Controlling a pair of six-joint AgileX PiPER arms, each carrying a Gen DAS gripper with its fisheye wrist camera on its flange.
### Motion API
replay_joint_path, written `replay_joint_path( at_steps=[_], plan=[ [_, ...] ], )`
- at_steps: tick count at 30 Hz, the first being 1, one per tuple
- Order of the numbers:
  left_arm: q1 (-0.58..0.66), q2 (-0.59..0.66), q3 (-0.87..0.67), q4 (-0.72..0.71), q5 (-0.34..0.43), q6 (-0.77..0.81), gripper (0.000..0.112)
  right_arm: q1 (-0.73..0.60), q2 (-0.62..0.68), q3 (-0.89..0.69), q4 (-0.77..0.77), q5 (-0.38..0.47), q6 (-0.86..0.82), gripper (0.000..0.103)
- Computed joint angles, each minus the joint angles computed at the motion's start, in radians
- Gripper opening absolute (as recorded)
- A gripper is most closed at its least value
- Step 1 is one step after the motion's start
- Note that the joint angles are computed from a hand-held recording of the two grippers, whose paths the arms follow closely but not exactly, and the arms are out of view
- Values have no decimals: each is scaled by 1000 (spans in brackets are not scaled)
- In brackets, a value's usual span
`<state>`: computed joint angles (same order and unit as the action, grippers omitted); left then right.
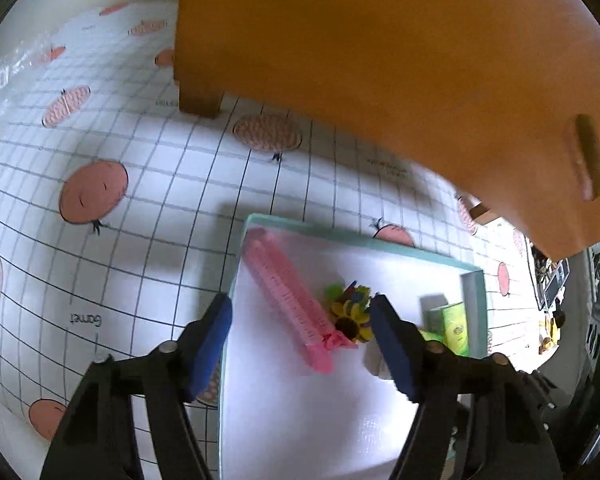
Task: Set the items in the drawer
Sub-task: 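Grasp the pink hair roller with the left tool while the right grasps a green tissue packet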
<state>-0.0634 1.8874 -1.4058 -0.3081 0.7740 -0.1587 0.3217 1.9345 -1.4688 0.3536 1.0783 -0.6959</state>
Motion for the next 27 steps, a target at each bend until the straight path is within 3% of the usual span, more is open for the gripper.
replay_joint_path(
  at_steps=[17, 27],
  plan=[
    [-36, 154, -132, 66, 69, -55, 49, 52, 104, -47, -78, 15, -26, 100],
    [-62, 121, -72, 107, 18, -49, 41, 112, 87, -8, -150, -52, -81, 100]
  ],
)
